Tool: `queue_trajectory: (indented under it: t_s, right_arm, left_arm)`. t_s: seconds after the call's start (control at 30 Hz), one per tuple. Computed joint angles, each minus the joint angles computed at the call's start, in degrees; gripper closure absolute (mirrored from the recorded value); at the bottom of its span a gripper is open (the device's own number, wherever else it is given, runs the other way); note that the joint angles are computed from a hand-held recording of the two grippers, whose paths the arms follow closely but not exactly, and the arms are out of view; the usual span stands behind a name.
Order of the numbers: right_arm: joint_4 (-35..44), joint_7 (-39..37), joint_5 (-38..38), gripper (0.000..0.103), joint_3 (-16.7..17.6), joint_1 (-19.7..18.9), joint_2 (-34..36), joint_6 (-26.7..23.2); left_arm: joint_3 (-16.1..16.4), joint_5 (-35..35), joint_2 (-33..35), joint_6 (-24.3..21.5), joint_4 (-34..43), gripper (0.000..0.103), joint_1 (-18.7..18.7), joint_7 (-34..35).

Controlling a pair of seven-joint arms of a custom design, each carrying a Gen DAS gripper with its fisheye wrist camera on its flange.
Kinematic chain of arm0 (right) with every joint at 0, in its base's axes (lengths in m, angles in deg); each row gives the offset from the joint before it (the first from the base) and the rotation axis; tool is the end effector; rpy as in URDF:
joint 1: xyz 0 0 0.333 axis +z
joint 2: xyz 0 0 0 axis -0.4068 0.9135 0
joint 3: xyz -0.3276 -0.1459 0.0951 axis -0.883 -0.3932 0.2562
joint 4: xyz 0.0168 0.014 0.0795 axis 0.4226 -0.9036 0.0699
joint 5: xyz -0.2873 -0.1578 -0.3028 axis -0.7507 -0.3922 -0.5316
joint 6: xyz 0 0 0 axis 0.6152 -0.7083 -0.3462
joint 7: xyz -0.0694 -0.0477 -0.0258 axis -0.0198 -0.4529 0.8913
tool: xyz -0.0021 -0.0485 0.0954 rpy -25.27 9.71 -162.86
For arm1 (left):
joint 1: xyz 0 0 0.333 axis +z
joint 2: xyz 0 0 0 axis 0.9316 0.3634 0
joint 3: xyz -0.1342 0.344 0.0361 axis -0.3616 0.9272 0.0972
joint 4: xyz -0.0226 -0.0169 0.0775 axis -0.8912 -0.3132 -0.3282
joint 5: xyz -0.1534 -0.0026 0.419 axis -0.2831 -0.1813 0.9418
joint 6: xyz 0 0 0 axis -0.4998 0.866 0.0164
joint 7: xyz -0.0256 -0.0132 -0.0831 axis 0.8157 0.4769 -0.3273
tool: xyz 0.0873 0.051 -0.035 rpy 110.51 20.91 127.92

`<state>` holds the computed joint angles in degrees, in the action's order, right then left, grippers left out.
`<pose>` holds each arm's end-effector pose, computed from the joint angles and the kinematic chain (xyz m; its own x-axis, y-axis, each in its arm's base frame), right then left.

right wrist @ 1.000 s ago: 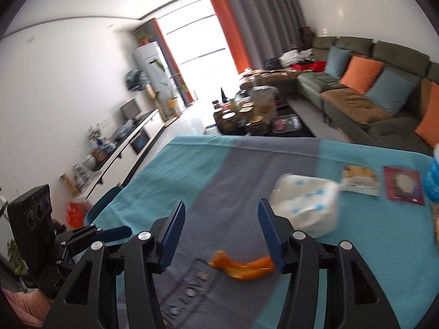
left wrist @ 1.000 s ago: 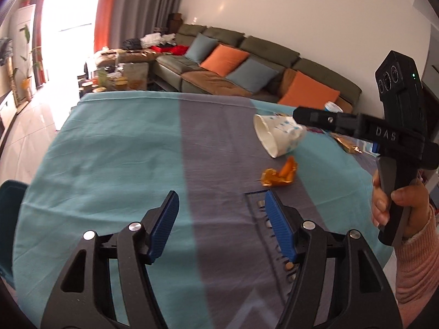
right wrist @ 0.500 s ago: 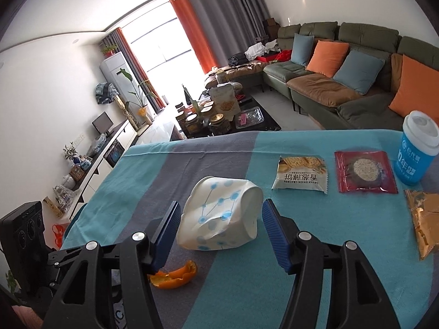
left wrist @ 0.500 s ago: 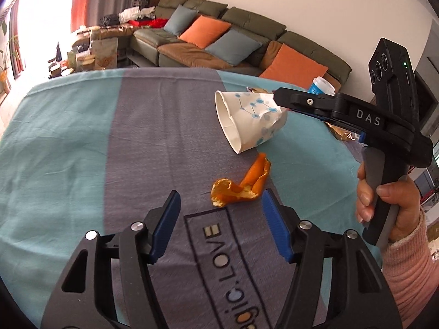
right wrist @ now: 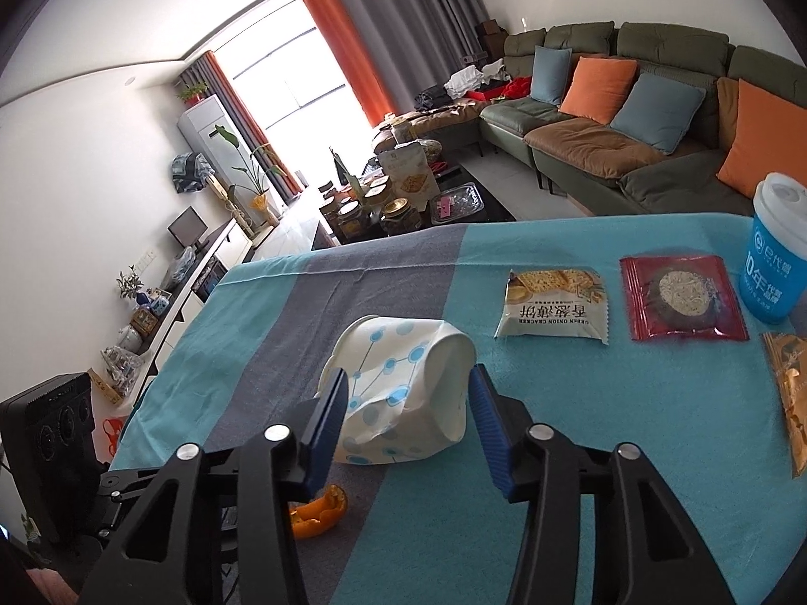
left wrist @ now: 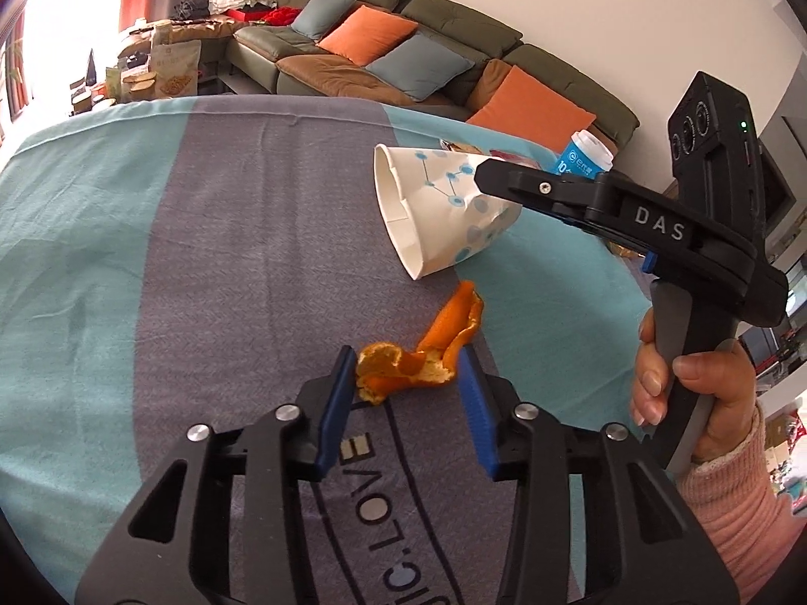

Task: Collect trash
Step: 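Grasp the second orange peel with the left tool while the right tool grasps the paper cup, then carry the orange peel and paper cup off the table to above the teal bin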

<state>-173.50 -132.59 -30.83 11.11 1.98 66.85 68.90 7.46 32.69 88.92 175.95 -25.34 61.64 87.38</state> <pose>0.4284 0.3881 0.5119 -0.3849 -0.8269 -0.4100 -0.4976 0.5601 -0.6623 0.5988 -0.2311 0.4764 -0.8429 -0.4169 0.3401 -0.5374 0.6217 -0.5698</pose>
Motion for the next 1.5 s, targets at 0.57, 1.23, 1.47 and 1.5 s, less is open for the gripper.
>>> queue_trajectory:
  t_s: [0.57,1.23,1.47,1.5]
  right_arm:
    - [0.04,4.10,-5.40,0.091,0.88,-0.12,-0.93,1.41]
    - [9.67,8.62,-16.93,0.091,-1.66,3.36,6.68,8.68]
    - [14.58,8.66,-18.62,0.091,-3.63,5.53,11.21,11.50]
    - [15.07,8.48,-18.66,0.091,-3.94,5.83,11.67,11.86]
  left_arm:
    - [1.62,-4.18,-4.00,1.44,-3.92,0.088,0.89,5.26]
    - [8.07,-9.08,-8.46,2.88,-4.45,0.089,6.69,9.41]
    - [9.27,-9.06,-8.82,3.16,-3.88,0.089,8.68,8.93]
    - [9.52,-9.04,-8.75,3.09,-3.67,0.089,9.02,8.84]
